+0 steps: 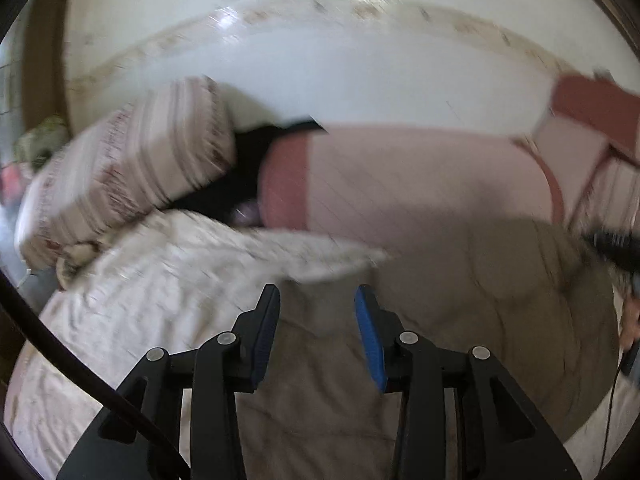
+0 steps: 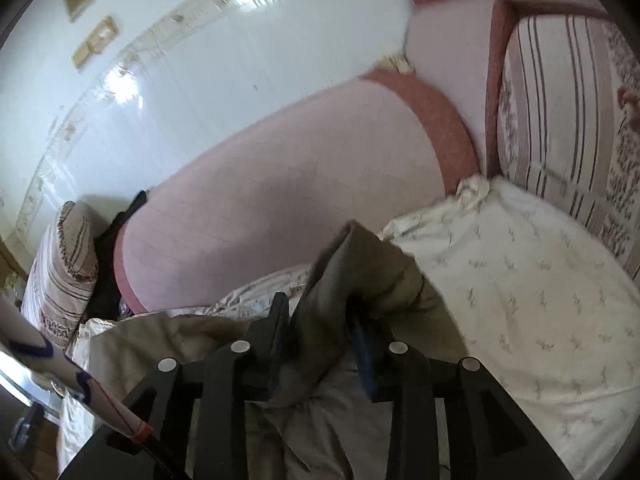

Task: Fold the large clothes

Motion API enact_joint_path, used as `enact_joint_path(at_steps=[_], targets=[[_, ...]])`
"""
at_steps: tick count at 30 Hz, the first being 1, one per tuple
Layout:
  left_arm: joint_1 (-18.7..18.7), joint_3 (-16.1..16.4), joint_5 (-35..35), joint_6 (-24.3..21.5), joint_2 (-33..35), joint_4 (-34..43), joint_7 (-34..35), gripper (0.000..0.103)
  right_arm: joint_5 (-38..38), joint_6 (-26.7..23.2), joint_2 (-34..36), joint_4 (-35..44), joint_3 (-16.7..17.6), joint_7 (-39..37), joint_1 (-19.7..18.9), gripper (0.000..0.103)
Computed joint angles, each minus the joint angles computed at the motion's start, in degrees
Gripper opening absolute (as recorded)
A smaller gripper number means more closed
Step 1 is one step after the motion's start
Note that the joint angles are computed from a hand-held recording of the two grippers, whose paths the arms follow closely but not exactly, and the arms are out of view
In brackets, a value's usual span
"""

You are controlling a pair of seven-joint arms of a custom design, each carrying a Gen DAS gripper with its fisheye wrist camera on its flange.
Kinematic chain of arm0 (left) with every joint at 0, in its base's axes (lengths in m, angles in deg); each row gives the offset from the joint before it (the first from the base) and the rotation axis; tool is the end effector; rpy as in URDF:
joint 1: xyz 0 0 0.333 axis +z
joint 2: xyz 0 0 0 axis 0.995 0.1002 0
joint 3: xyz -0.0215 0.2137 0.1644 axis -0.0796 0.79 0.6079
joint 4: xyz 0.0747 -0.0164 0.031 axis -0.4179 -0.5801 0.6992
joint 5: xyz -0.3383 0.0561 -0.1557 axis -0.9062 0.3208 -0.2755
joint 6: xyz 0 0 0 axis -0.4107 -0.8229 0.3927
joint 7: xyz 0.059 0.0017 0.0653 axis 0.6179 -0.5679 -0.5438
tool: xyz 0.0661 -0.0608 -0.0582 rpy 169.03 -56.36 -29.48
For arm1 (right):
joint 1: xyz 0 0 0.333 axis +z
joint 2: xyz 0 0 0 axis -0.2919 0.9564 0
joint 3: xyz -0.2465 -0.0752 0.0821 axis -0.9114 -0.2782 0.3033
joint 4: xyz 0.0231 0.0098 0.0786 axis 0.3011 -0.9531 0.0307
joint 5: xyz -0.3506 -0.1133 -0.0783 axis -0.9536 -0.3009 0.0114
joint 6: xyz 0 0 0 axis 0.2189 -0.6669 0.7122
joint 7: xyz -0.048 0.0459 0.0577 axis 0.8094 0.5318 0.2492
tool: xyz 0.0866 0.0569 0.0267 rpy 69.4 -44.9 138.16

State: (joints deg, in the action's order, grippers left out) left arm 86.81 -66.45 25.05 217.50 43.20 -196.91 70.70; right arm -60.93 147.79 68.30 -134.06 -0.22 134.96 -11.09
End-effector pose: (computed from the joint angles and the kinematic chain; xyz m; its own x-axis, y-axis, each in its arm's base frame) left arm 0.5503 -0.0263 0.6026 -0.0623 -0.9952 -0.0755 -0.5386 0.0972 -0.8369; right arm 0.5628 0.0947 0.5525 -0.2146 -0.8823 -0.4189 -0.5032 0.4674 -0.7269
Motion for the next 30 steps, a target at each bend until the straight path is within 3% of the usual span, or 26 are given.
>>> enact_joint_path(at_steps=[5,8,10,12,15,16,20,23,25,30], targets=[[-3.6,0.0,-4.9,2.0,-1.2,-6.1,5.0,0.038,-6.2,0.1,-8.3,-8.2,3.0,-3.0,-0.5,0.035],[-3.7,-1.2,-3.8,6.4,-2.4,-10.1,3.8,0.038,-0.9,3.1,-12.9,-15.0,2.8,-10.5,4.0,0.035],[-3.7,-1.7,-2.6,8.4,-2.3,-11.5,3.7,0.038,-0.5,4.7,-14.8,-18.7,6.1,-9.8,3.3,0.035],[0.8,-5.6,5.4,10.1,-0.9,-11.3,-2.4,0.038,2.0,6.6,-13.8,-19.8,6.4,-11.8,5.0,0.035],[7.8,-10.8,22.2,10.2,3.1,-7.5,-16.9,0.038,0.3,5.6,-9.8,-17.2,10.0,-11.5,2.5,0.035],[8.5,-11.3,25.2,8.8,5.4,-4.9,-19.3,0.038,-1.1,4.5,-8.0,-15.6,11.1,-10.3,1.5,0.035],[4.9,-8.7,23.2,2.9,14.9,5.9,-16.8,0.038,-6.6,-1.6,0.7,-7.1,10.3,-6.2,1.2,0.033],[2.3,-6.7,22.4,-0.9,20.5,12.5,-15.7,0.040,-7.4,-2.1,5.2,-3.5,8.1,-5.8,2.6,0.032],[-0.3,-4.3,24.9,-1.6,22.6,14.8,-17.4,0.040,-9.7,-1.8,7.2,-2.1,6.3,-3.3,4.0,0.032],[-8.0,2.8,34.4,-4.8,24.9,17.8,-24.7,0.040,-25.4,-3.5,9.5,0.6,0.5,10.3,9.6,0.032]])
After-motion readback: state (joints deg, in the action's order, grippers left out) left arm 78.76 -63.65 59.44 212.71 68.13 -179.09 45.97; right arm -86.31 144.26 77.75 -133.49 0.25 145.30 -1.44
